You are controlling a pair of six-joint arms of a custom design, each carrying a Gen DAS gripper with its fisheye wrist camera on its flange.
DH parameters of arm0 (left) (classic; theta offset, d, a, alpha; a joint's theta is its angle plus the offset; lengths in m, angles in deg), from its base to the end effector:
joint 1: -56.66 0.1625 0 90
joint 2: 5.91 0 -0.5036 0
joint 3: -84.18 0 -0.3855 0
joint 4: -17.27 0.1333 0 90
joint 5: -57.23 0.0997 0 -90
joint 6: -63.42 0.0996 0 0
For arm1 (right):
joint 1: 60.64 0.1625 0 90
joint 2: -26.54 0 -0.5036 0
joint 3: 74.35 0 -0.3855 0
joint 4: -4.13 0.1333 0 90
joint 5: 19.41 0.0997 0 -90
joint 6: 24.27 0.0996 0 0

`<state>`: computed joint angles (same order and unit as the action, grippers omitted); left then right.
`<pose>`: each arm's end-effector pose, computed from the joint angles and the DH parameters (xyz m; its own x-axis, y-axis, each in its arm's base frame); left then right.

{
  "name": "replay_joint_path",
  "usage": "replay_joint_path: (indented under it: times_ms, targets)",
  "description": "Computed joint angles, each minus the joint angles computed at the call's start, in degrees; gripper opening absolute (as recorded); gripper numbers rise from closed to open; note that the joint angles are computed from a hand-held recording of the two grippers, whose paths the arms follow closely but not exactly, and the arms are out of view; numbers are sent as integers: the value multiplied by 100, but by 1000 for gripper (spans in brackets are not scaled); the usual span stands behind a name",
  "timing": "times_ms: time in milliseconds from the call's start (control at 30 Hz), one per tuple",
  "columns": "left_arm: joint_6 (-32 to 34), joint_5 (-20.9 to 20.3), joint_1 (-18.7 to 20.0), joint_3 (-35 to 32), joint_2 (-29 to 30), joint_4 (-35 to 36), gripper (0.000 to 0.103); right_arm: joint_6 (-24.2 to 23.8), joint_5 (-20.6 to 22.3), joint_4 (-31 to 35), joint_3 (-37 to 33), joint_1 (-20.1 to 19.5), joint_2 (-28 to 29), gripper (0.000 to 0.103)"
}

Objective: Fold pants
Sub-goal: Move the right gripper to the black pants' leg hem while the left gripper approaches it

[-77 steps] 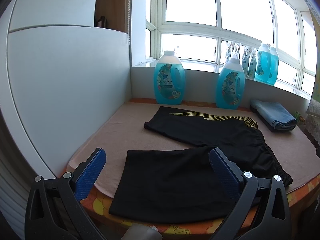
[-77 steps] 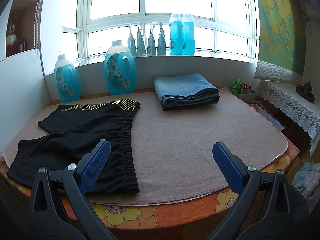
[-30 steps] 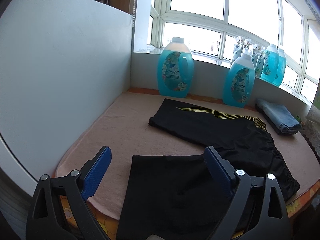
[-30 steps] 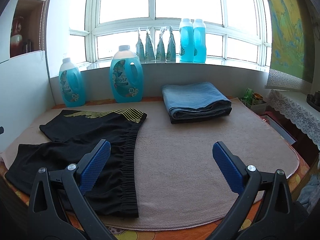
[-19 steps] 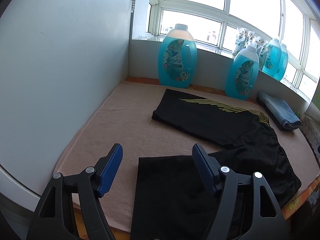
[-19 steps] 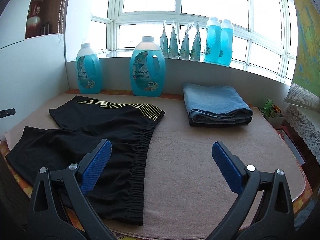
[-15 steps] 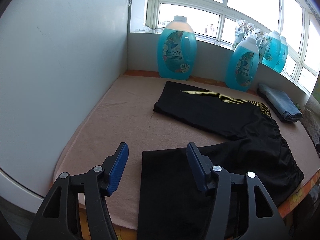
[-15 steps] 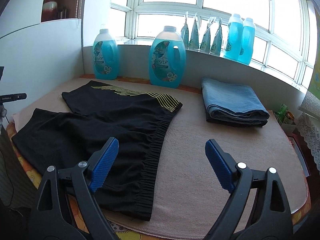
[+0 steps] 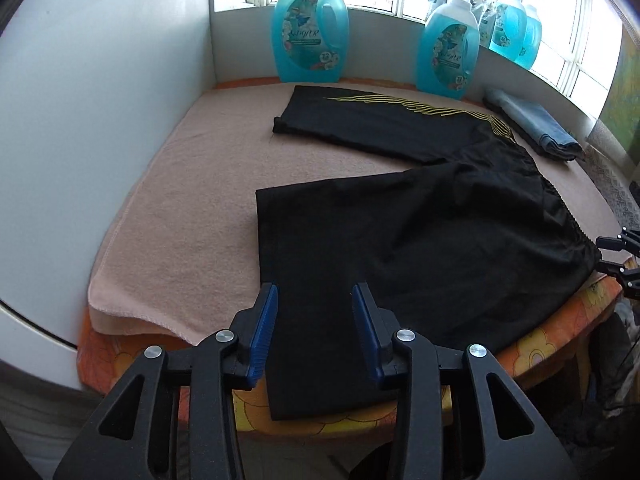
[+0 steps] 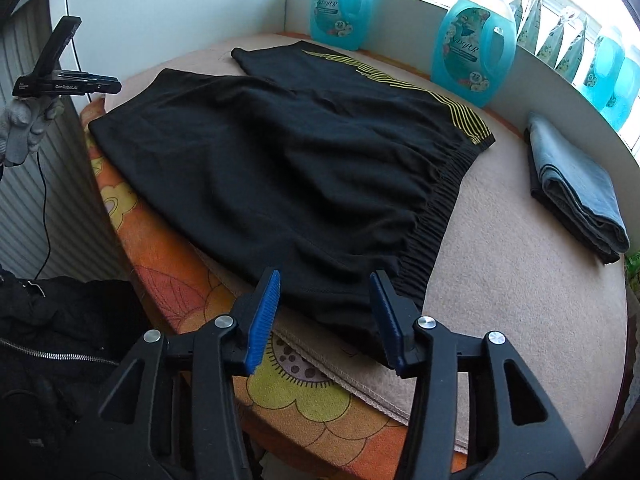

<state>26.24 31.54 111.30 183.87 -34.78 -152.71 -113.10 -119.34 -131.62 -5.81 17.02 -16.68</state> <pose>-0.2075 -0.6779 0.0148 -0.6931 -0.3799 -0.6126 0.1914 0.7224 -0.6645 -0.0667 -0.8485 0.2854 -0.2196 -0.9098 0.3523 -0.9451 0.2880 0.1544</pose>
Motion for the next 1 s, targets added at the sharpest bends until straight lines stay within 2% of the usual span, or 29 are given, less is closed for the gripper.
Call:
replay_joint_path:
  times_ms: [200, 400, 633, 1000]
  targets:
    - [-350, -297, -64, 223, -87, 408, 37, -293, -158, 48, 14, 10, 53, 43]
    - [-183, -607, -77, 236, -45, 345, 37, -559, -326, -29, 69, 45, 96, 42]
    - [291, -841, -80, -48, 96, 668, 37, -479, -549, -60, -13, 90, 193, 19]
    - [408, -845, -52, -155, 45, 1401, 37, -554, -533, -353, 103, 116, 193, 12]
